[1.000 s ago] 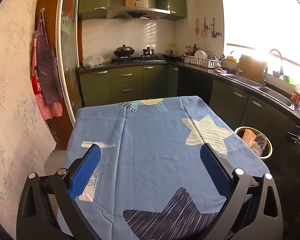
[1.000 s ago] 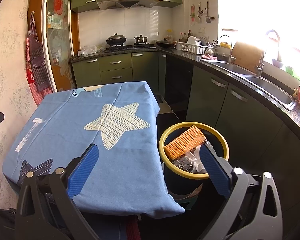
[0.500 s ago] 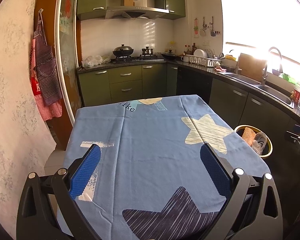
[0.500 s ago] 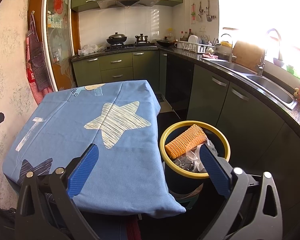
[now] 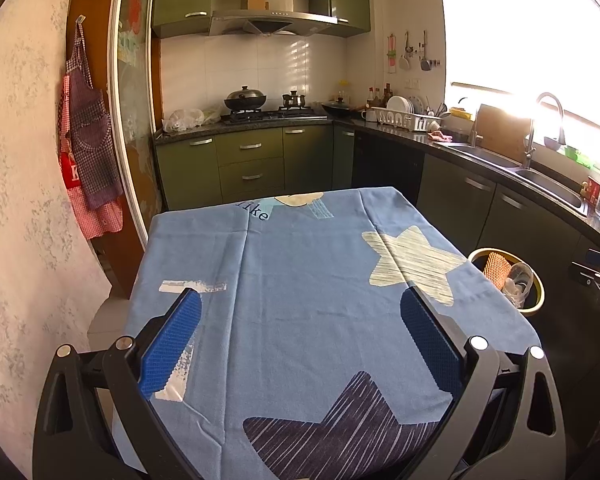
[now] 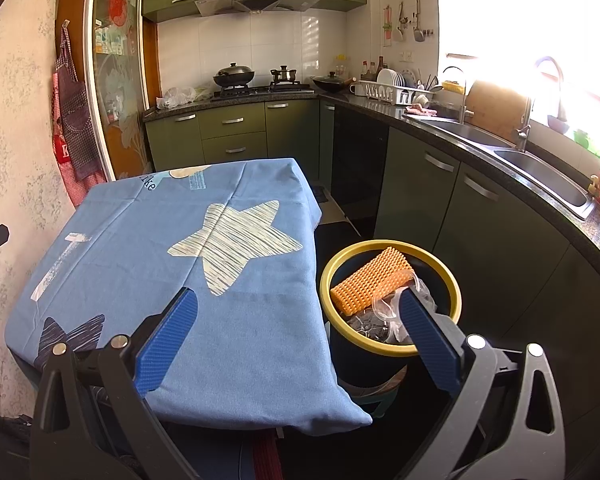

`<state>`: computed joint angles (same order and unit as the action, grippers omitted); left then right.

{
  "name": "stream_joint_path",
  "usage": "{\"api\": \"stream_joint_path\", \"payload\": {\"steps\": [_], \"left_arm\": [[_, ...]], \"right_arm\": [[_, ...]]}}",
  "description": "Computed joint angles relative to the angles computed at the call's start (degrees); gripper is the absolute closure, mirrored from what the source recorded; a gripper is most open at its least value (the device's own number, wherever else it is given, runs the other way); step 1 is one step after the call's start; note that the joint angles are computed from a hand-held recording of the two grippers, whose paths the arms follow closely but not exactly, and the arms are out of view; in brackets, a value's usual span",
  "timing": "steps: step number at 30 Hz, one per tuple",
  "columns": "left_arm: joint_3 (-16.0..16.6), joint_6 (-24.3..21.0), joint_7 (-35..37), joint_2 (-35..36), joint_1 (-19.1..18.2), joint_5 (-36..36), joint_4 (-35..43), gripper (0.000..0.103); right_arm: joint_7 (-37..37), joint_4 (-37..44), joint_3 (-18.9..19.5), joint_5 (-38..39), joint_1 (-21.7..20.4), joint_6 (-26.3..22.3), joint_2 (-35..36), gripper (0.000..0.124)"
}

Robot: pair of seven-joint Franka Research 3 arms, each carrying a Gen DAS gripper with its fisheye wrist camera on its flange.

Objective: Collect trash

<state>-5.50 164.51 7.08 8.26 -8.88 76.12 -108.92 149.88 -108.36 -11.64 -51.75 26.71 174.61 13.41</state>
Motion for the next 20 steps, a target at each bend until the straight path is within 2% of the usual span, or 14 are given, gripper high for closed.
{"api": "stream_joint_path", "payload": {"steps": [4,7,11,15,18,20], "left_arm": [[0.14,1.67,1.34,0.74,0.43,-1.95,0.34,0.005],[1.00,4.63,-0.52,1.41,0.49,-0.28,0.74,0.005],[0.97,2.66,2.32,2.24,-0.03,-2.21,1.56,0.005],[0.77,0.30,10.81,4.75,0.33,-9.57,4.19,0.005],[1.55,-1.39,17.19,8.59,0.62,-15.38,8.40,0.005],[2.26,-2.97,21.57,12.15,0.76,-19.29,12.52,0.005]], "right_arm": [[-0.39,0.08,0.06,0.40,-0.08,-0.10,-0.01,0.028],[-0.79,0.08,0.19,0.83,-0.16,0.10,0.28,0.028],[-2.51,0.08,0.47,3.11,-0.26,0.82,0.97,0.028],[-9.66,1.79,2.64,11.29,-2.12,3.16,3.18,0.028],[-16.92,7.88,4.89,16.92,-3.10,0.01,7.10,0.028],[-23.73,14.27,7.93,21.63,-4.83,-3.72,11.09,0.028]]}}
